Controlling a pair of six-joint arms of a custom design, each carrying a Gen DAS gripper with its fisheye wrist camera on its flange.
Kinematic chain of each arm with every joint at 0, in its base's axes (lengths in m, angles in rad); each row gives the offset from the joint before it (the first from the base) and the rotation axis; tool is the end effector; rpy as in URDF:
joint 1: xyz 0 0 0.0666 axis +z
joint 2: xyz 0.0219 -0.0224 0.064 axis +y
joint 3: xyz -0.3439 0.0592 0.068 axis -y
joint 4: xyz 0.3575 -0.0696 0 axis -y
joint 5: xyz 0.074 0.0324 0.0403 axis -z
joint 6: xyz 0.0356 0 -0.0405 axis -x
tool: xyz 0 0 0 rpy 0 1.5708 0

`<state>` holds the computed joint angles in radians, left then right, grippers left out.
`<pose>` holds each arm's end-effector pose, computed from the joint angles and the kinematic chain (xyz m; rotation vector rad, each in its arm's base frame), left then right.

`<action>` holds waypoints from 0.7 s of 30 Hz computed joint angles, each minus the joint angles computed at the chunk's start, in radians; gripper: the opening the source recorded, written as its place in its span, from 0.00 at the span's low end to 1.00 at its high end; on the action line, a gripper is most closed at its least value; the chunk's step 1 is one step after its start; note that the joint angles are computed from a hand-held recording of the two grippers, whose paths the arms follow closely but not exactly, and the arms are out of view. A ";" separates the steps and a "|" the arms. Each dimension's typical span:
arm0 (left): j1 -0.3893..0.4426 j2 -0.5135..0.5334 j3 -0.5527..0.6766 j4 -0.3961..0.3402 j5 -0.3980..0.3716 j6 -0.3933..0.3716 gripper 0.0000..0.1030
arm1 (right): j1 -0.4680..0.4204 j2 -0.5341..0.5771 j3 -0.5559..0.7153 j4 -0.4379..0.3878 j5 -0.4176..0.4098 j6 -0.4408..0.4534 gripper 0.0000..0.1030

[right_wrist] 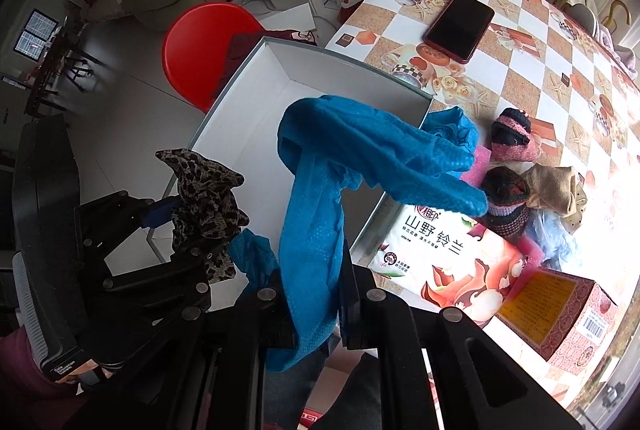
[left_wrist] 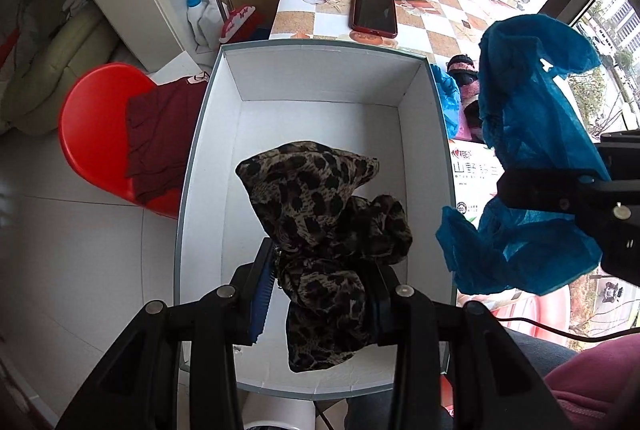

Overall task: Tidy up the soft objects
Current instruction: 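Lower both tools into the white box and open them to drop the items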

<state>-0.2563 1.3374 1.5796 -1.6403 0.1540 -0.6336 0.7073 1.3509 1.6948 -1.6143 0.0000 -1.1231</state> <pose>0.3604 -0.1005 0.4591 1.2824 2.6438 -0.1750 0.2907 0.2479 0.4968 0.6064 2.8746 0.3524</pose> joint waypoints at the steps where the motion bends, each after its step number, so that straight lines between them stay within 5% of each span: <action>1: 0.001 0.000 0.000 0.001 -0.001 0.001 0.41 | -0.003 -0.004 -0.004 0.004 -0.002 -0.004 0.13; 14: 0.029 0.004 -0.015 0.002 -0.020 0.013 0.46 | -0.022 0.019 -0.014 0.040 -0.059 0.043 0.13; 21: 0.029 -0.005 -0.030 0.025 -0.043 0.023 0.57 | -0.036 0.058 0.008 0.056 -0.100 0.100 0.14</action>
